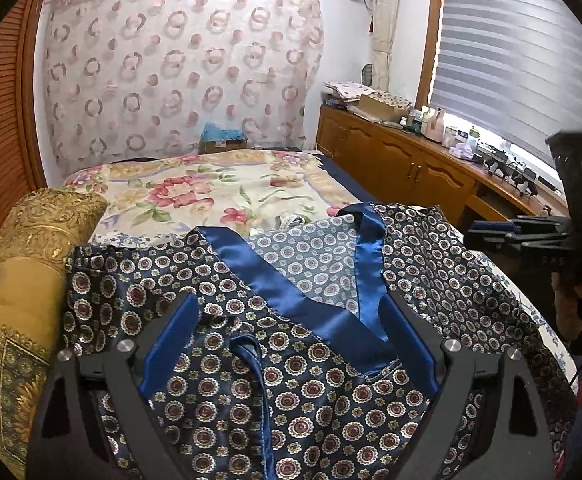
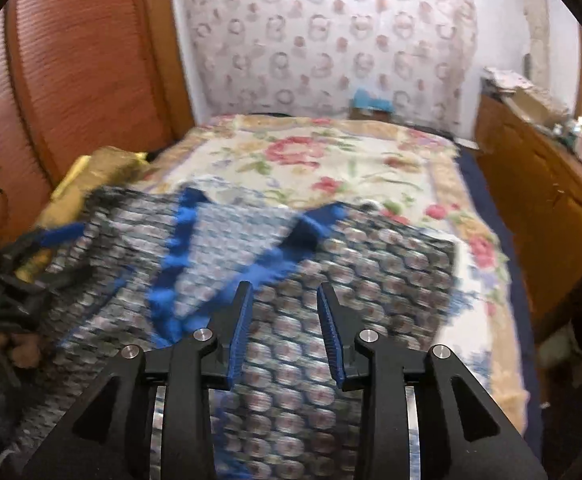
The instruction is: Fold small clothes
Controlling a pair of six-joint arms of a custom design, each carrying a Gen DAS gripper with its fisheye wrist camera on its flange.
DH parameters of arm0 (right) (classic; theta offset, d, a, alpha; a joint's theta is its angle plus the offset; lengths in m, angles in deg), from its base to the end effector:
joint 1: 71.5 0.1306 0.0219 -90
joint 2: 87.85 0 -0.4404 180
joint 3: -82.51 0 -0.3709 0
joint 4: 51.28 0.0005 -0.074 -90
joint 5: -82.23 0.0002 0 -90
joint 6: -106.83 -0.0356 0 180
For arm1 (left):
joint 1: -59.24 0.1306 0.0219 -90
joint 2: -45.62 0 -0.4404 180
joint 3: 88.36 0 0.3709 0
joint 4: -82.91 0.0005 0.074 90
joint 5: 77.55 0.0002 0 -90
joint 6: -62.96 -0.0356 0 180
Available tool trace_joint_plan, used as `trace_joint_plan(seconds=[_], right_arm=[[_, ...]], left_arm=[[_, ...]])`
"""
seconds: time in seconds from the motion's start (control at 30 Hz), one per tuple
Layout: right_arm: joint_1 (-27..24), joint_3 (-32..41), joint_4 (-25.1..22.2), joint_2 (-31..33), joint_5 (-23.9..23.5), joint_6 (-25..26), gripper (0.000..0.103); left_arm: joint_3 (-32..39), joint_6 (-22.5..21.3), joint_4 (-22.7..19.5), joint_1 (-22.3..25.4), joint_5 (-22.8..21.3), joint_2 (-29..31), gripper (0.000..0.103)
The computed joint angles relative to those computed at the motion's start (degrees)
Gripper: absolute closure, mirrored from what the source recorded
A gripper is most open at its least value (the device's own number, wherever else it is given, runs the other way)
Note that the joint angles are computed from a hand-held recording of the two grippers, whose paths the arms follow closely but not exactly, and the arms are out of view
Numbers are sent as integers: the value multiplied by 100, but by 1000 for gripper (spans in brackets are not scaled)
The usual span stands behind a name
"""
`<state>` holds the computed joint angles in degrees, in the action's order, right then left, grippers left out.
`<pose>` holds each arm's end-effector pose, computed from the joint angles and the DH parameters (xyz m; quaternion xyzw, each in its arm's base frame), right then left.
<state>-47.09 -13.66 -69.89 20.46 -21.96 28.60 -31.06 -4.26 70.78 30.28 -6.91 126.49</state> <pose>0.5220 0.2459 0.3207 -0.3294 0.8501 0.1561 0.3801 0.3373 -0.1737 0.3542 -0.0293 0.8800 -0.0616 0.4700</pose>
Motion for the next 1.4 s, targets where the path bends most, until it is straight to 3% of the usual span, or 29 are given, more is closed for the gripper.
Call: trace_joint_plan(seconds=[0.23, 0.5, 0.67, 0.73, 0.83, 1.13, 1.2, 1.27, 1.4], right_arm=[[-473, 340, -18, 556, 548, -109, 55], [-784, 1521, -907, 1412, 210, -166, 54], [-674, 1410, -603, 1442, 512, 198, 54], [-697, 1258, -317, 1420, 431, 218, 53], [-724, 1245, -311, 1428, 322, 168, 53], [-716, 1257, -300, 1451, 353, 193, 52], [-713, 1256, -299, 1449, 354, 189, 52], [-714, 1257, -298, 1450, 356, 192, 52], [-715, 1261, -296, 1455, 352, 191, 51]], left_arm=[[36, 55, -113, 127, -46, 145, 10], [86, 119, -336, 321, -103, 202, 10], [97, 146, -753, 586, -129, -76, 10], [138, -6, -1029, 697, -293, -147, 10], [222, -185, -1371, 1010, -192, -163, 10], [583, -689, -1934, 1585, -52, 243, 26], [633, -793, -1929, 1660, 20, 351, 38], [721, -905, -2013, 1687, -54, 455, 42], [866, -1064, -2114, 1705, -136, 579, 43]])
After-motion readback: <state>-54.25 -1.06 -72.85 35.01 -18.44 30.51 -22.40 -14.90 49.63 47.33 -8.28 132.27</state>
